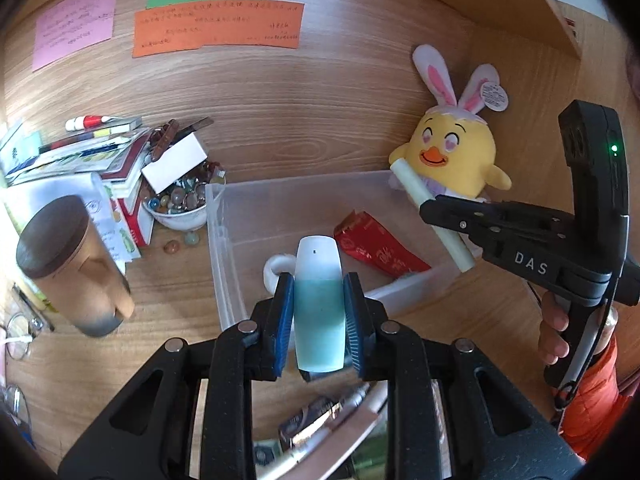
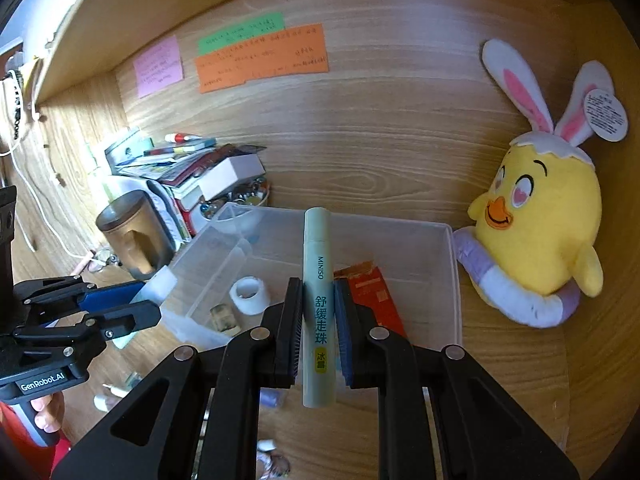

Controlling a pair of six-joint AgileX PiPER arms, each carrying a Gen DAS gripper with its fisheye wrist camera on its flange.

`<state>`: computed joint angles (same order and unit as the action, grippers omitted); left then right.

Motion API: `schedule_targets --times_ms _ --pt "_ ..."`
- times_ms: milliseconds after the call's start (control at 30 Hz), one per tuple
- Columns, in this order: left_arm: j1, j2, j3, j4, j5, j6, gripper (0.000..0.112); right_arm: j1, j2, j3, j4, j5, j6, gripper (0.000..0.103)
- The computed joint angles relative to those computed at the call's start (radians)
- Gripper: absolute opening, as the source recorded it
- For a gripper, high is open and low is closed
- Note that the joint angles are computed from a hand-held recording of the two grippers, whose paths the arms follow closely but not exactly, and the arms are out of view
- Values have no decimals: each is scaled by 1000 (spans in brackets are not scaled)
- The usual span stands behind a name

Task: Organize objects
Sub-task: 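Carry the bottle and green stick into the clear box and open both tools, then withdraw both open tools from the box toward the remaining items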

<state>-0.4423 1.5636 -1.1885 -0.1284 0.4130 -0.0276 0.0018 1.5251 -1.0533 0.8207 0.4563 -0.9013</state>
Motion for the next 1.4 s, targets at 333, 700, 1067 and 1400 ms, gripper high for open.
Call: schedule_targets --times_ms 333,700,1067,1400 --pt "26 166 -182 -39 109 56 24 35 134 -121 -187 13 173 14" --pt "28 238 -246 -32 161 51 24 87 204 -162 -287 23 241 14" --pt "50 175 -187 -130 157 155 24 101 162 -148 -319 43 268 14" --pt "58 45 -62 -143 104 173 53 112 19 -16 -295 -14 228 25"
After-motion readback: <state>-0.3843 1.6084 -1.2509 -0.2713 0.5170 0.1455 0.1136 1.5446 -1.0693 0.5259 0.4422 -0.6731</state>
